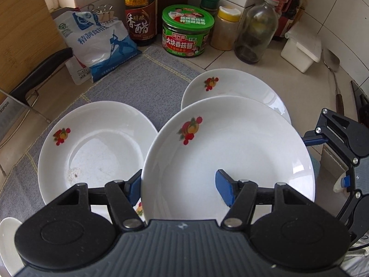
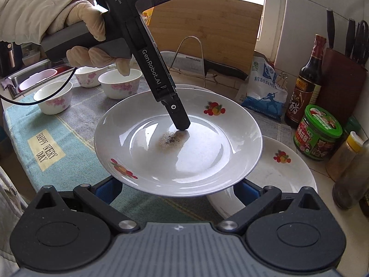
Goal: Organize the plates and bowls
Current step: 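Lower the stained plate onto the other plate and open the left tool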
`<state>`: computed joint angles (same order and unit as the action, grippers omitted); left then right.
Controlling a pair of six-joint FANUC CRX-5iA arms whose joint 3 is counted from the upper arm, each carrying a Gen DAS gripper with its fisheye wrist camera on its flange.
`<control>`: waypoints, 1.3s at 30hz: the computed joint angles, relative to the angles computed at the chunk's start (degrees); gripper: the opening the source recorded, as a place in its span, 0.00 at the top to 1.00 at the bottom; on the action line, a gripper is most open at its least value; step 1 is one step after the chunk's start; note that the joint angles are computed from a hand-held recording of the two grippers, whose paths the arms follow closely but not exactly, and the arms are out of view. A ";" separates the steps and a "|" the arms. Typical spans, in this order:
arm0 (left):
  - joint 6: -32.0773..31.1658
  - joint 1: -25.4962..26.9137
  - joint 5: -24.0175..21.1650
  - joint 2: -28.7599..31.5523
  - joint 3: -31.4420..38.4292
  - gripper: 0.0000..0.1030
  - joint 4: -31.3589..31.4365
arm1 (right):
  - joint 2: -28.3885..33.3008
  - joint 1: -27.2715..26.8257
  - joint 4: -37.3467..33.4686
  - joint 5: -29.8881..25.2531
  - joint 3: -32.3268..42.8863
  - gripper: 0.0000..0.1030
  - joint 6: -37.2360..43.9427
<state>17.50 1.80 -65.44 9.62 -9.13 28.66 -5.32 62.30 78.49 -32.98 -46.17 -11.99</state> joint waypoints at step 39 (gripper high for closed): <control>5.71 -11.93 -1.29 12.07 11.92 0.36 -2.40 | -8.21 -0.14 -11.60 -4.31 -6.01 0.00 0.32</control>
